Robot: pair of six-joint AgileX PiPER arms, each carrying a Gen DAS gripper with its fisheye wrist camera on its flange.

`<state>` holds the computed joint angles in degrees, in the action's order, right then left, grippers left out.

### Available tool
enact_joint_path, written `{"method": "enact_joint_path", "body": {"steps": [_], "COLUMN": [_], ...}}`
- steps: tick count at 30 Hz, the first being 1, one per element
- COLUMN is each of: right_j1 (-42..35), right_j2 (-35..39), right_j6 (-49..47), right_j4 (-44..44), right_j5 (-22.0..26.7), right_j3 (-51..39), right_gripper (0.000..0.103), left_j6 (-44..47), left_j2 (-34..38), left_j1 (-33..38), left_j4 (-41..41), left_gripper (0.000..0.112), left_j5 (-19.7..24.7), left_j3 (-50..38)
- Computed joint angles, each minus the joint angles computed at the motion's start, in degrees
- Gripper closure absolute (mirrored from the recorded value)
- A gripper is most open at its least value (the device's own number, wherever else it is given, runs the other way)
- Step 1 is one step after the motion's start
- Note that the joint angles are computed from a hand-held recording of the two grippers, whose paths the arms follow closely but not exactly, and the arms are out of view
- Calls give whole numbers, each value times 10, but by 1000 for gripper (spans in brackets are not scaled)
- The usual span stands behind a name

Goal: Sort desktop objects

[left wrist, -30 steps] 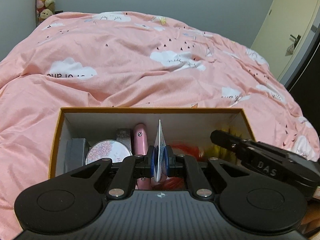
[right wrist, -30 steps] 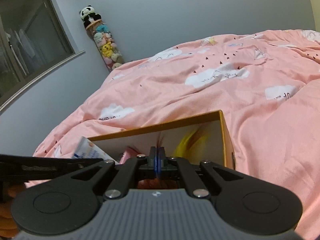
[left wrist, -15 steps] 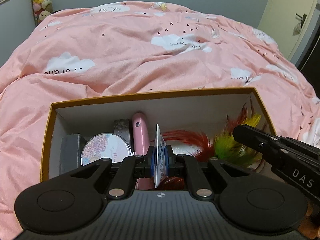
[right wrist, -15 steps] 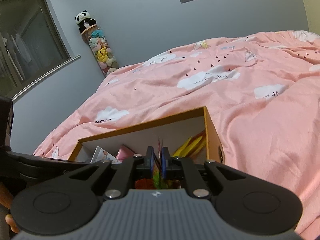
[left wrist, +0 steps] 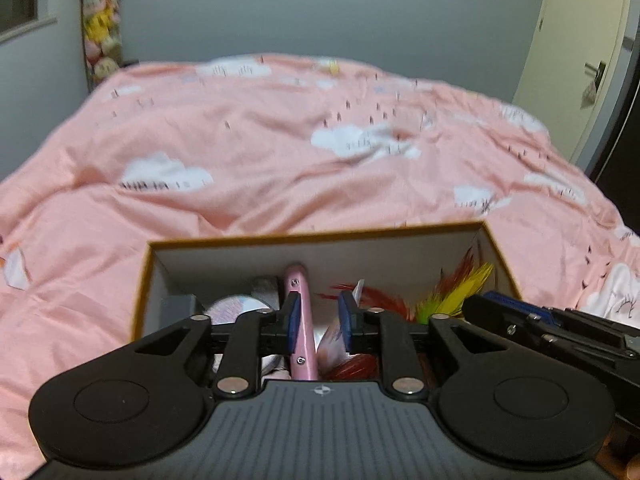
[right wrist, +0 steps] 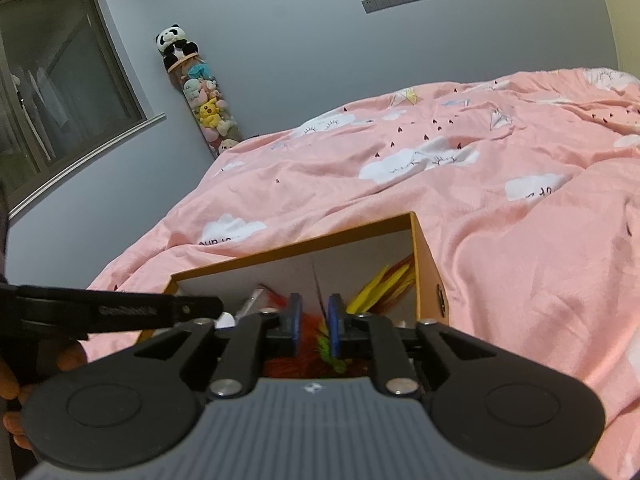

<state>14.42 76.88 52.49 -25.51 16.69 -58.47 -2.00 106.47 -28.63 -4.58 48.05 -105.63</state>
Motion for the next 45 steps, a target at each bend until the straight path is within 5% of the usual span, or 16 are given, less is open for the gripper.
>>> {"method": "enact_joint_path", "body": {"steps": [4,12,15,32,45], "right_j1": [51,160,194,401,403], "right_j2": [-20,-51,-56,-70,-52], "right_j6": [104,208,248,382,391], "right_j4": [-122,-261,-301,-460,-386], "right_j5": [61,178,228,443,463], "right_j3": [-4,-3,-8,-20,3], "right_gripper": [75,61,45,9,7], "left_j6": [-15,-115,-159,-330,-305], "left_j2": [-62,-169,-192,-300,-297], "left_j1": [-6,-34,-38,-34,-25], "left_j4": [14,150,194,340,283], "left_gripper": [55,38,28,23,23], "left_j5": [-62,-150,-149,-174,-191], "left_j3": [75,196,215,334,417]}}
